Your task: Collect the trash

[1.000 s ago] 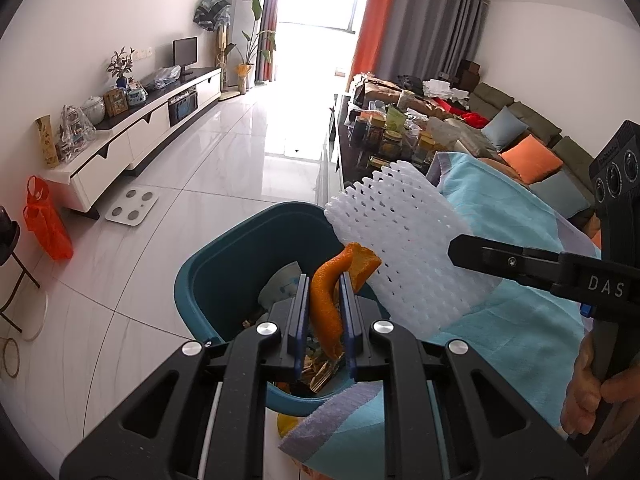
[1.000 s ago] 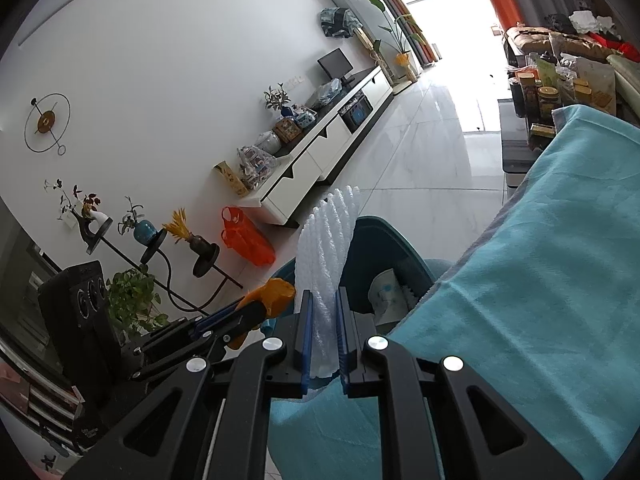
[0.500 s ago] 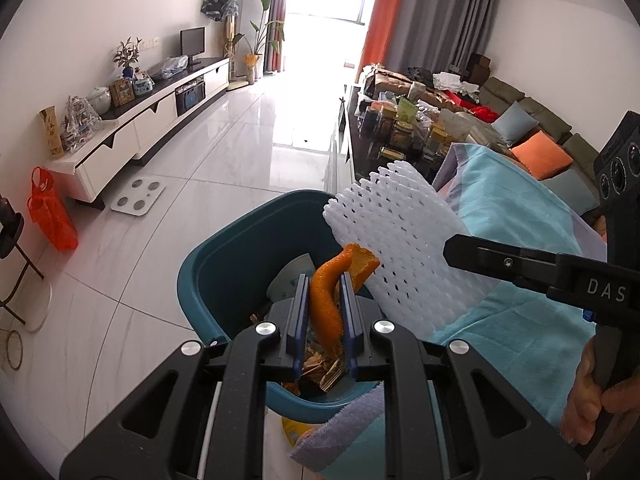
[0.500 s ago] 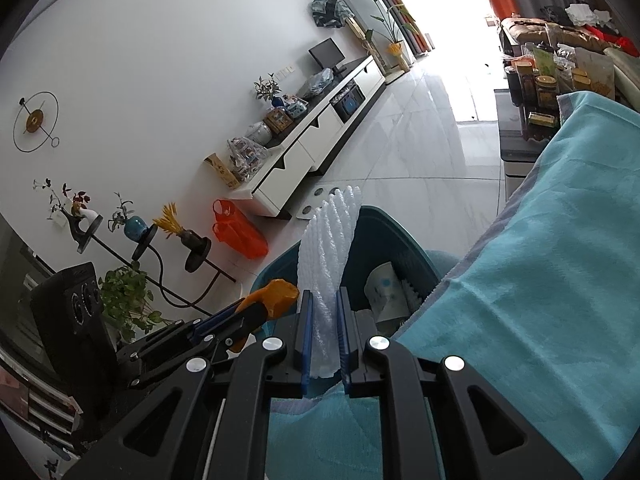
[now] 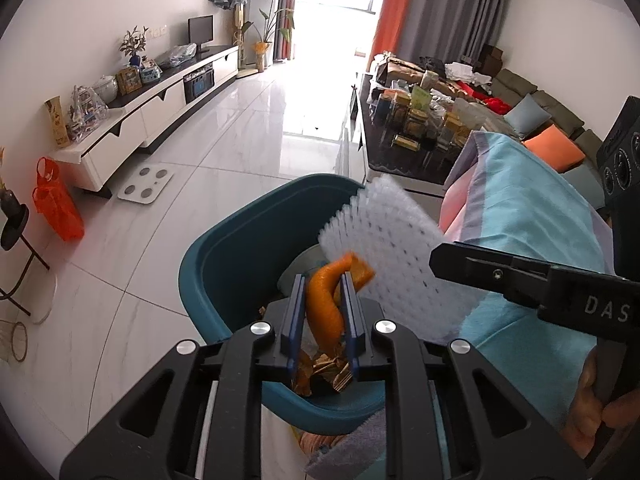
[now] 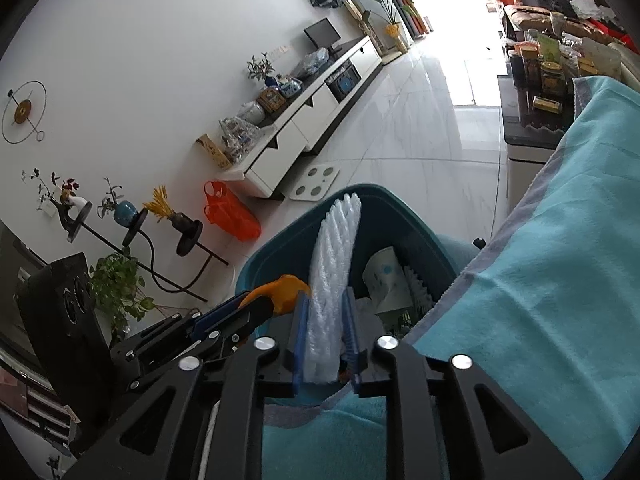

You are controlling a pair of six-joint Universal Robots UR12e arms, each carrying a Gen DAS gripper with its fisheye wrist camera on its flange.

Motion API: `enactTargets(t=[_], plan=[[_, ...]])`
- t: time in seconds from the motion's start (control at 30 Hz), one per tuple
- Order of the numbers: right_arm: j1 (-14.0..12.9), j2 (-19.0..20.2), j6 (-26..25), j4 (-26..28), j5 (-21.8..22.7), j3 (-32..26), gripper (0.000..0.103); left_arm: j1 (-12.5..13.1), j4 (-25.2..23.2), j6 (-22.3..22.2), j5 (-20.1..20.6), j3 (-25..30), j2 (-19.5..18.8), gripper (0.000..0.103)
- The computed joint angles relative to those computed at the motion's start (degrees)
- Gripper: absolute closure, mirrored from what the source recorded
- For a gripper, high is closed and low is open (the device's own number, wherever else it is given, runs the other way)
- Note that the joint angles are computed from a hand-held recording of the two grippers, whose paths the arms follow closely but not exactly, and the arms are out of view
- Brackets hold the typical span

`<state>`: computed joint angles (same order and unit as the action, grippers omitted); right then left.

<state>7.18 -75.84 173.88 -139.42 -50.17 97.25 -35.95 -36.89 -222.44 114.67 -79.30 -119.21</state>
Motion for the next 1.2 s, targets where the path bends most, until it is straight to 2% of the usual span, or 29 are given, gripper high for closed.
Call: enactTargets(t=[0.1, 0.37, 0.47, 0.53, 0.57, 0.63, 0.73, 0.77, 0.83, 0.93, 1.07, 1.2], plan=[[0.3, 0.2, -0.7, 1.2, -0.6, -0.5, 0.076, 0.1, -0.1, -0.4, -0.2, 0.1, -0.4, 0.085], [-0.4, -0.5, 0.3, -0.5, 0.0, 0.6, 0.072, 0.2, 1.0, -1.4, 0.2, -0.8, -0.5, 0.069], [-1.2, -1.5, 0.6, -2.7, -0.2, 2.0, 0.065, -0.2, 3.5, -0.7, 1.2, -1.9, 0.1, 0.058], [-1.9, -2.5, 0.2, -4.4, -0.2, 3.1, 0.057, -0.8, 5.0, 0.3, 2.7, -2.3, 0.5, 0.047], [-2.2, -3.1, -0.2, -5.5, -0.1, 3.8, 0.054, -1.1, 5.7, 0.8, 3.5, -2.6, 0.7, 0.045], [-3.0, -4.5, -0.8, -8.5, -0.3, 5.5, 0.038, -2.0, 8.1, 3.0, 4.8, -2.9, 0.9, 0.04], [-4.8, -6.6, -0.5, -14.0, -0.1, 8.7, 0.03, -3.4, 11.7, 5.4, 6.7, -3.1, 0.9, 0.011], [-5.4, -7.4, 0.0, -15.6, -0.3, 9.7, 0.027, -3.9, 13.3, 6.4, 7.7, -3.2, 0.9, 0.007], [-6.9, -8.9, 1.0, -19.7, -1.2, 12.1, 0.016, -5.4, 15.8, 9.1, 10.6, -2.6, 0.3, 0.006], [-8.6, -11.3, 2.2, -25.1, -3.7, 15.5, 0.008, -6.9, 18.2, 11.0, 12.1, -1.1, -0.8, 0.006], [-10.6, -14.5, 4.2, -33.3, -9.2, 19.9, 0.007, -8.9, 20.9, 14.0, 14.0, 1.8, -3.0, 0.006], [-12.3, -17.3, 5.3, -39.8, -15.8, 24.1, 0.007, -10.5, 24.4, 17.9, 14.4, 5.7, -5.8, 0.006]])
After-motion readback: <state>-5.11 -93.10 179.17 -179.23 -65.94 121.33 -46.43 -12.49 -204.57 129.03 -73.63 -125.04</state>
